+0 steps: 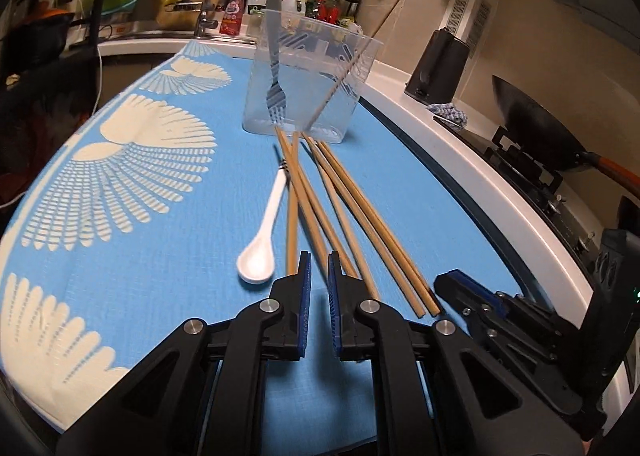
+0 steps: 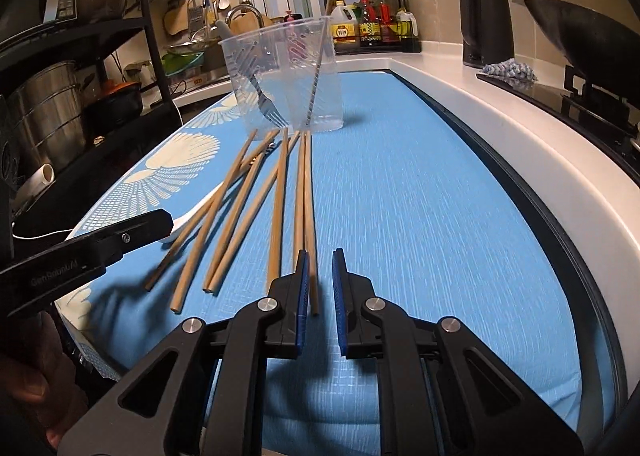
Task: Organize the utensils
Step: 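Grasp another wooden chopstick with the right tool while the left tool grasps a chopstick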
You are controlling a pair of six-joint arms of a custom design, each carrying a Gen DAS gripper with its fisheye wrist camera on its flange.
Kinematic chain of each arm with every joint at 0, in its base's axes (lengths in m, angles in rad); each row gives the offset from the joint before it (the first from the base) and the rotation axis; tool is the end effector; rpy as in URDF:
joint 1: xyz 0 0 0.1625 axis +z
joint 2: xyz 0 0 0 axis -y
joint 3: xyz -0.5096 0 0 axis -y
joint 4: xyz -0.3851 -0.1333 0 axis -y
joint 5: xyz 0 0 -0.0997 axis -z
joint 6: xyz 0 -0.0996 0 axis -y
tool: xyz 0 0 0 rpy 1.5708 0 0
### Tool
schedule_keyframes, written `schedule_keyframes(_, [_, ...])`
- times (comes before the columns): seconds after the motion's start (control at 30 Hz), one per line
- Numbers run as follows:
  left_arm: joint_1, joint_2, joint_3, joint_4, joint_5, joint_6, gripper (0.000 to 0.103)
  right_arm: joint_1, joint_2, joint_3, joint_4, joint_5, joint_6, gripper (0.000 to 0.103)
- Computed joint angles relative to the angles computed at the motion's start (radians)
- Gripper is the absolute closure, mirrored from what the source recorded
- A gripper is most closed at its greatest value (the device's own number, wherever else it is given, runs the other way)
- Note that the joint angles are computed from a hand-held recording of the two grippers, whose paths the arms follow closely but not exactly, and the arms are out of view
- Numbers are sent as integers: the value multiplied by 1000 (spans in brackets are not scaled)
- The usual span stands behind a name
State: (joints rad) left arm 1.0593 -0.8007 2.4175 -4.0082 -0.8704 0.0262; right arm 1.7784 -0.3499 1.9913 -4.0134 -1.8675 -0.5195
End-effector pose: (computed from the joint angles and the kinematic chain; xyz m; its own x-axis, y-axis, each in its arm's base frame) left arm -0.0533 -0.4985 0.1646 -0.8885 -0.0213 -0.4584 0.3571 0.5953 -0.7198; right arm 0.2234 -0.5552 -0.0416 -0.7787 -0.3308 0.5331 -0.6105 0.5952 -0.5224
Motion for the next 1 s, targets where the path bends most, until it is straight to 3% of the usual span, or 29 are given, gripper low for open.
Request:
schedule_keyframes(0.23, [3,32,-24,60,7,-39,94,-3,-1,-4,21,2,-4,90])
schedule_keyframes(0.57, [-20,58,-33,88,90,-16,94,9,10,-18,27,-27,-29,90])
schedule_keyframes(0.77, [-33,69,-37,78,130,0,95,13,11,-19,26,-39,-26,98])
schedule_keyframes(1.0, [-45,52,-9,-71,143,101,96,13,8,-4,-44,-66,-19,99])
